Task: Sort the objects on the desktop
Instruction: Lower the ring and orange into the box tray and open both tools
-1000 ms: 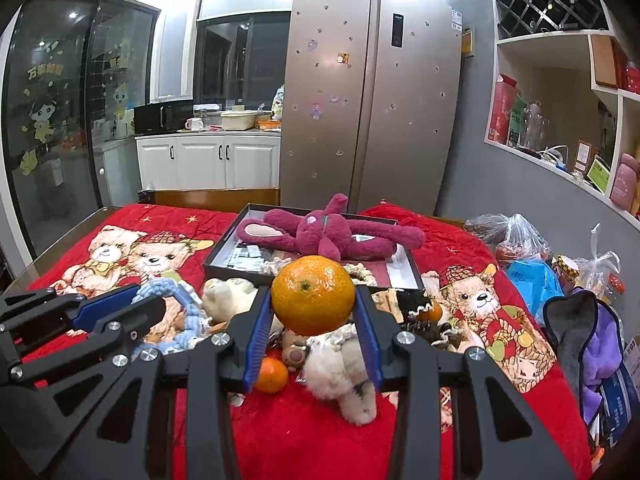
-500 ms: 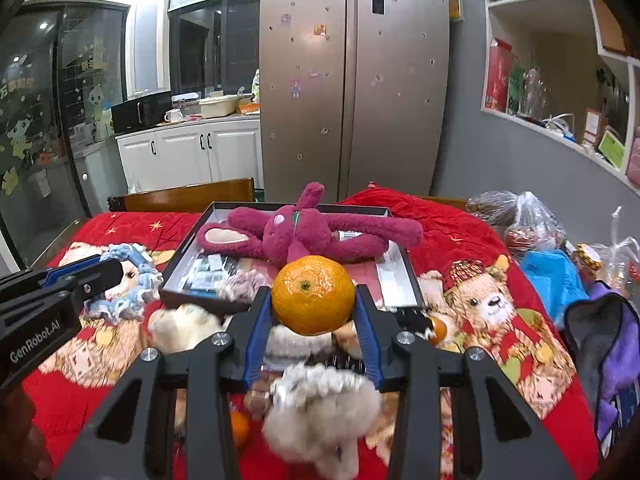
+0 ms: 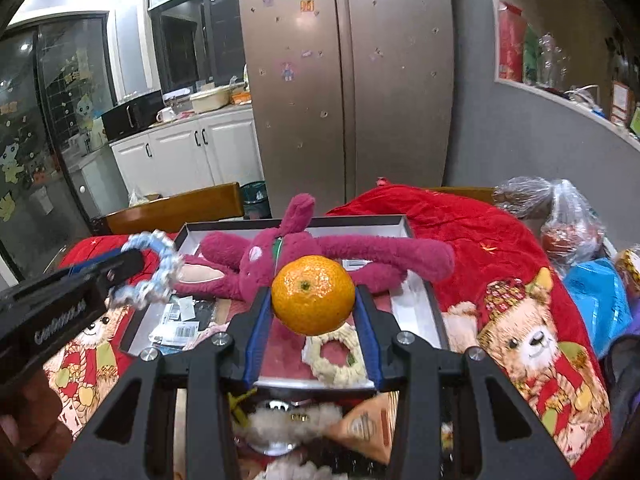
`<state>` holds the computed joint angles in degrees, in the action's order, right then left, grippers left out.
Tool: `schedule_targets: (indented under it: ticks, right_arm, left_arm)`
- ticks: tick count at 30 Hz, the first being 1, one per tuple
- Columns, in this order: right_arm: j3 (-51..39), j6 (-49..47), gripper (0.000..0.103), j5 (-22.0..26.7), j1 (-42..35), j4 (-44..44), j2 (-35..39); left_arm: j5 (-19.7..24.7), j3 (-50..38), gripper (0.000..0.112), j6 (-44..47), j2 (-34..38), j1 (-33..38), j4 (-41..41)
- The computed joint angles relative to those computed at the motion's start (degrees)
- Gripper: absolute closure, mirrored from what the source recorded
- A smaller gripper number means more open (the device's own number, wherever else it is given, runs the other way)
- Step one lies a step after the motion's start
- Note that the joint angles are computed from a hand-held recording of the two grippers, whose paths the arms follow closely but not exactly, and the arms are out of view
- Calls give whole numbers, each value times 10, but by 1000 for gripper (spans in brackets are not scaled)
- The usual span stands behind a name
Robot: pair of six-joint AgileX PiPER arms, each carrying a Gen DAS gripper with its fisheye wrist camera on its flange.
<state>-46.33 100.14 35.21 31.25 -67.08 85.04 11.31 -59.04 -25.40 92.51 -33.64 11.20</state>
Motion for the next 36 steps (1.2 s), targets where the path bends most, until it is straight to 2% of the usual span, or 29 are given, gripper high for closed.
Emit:
schedule_targets:
  ticks: [2, 3, 7, 11, 14, 21, 25, 28, 31, 33, 36]
  right_arm:
    - [-7, -14, 62, -11, -18, 0, 14]
    - [-8, -15, 62, -15, -25, -6, 19]
    - [-12, -32, 62, -47, -65, 2, 39]
    - [-1, -24, 62, -55, -76, -1, 48]
    - [1, -25, 62, -65, -84, -1, 59]
    - [2, -21, 62, -76, -92, -2, 74]
    - [1, -23, 62, -77, -94, -1, 81]
    - [0, -25, 62, -78, -95, 2, 84]
    - [0, -22, 62, -78, -96, -1, 89]
    - [0, -23, 62, -82, -99, 2, 90]
    - [1, -25, 62, -84, -104, 5, 94]
  left_arm:
    - [-13, -2, 98, 56, 9, 6, -55]
    - [-21, -1, 98, 50, 15, 8, -48]
    - [-7, -14, 98, -39, 52, -5, 65]
    - [-6, -17, 98, -31, 77, -8, 66]
    - [-7, -14, 98, -92, 82, -16, 134]
    - [-7, -19, 98, -73, 89, -12, 118]
    - [-1, -28, 98, -19, 98, -7, 61]
    - [3, -31, 98, 64, 99, -2, -22]
    - [0, -27, 98, 19, 99, -6, 26]
    - [0, -28, 98, 46, 102, -3, -3]
    - [4, -32, 98, 48, 108, -2, -5]
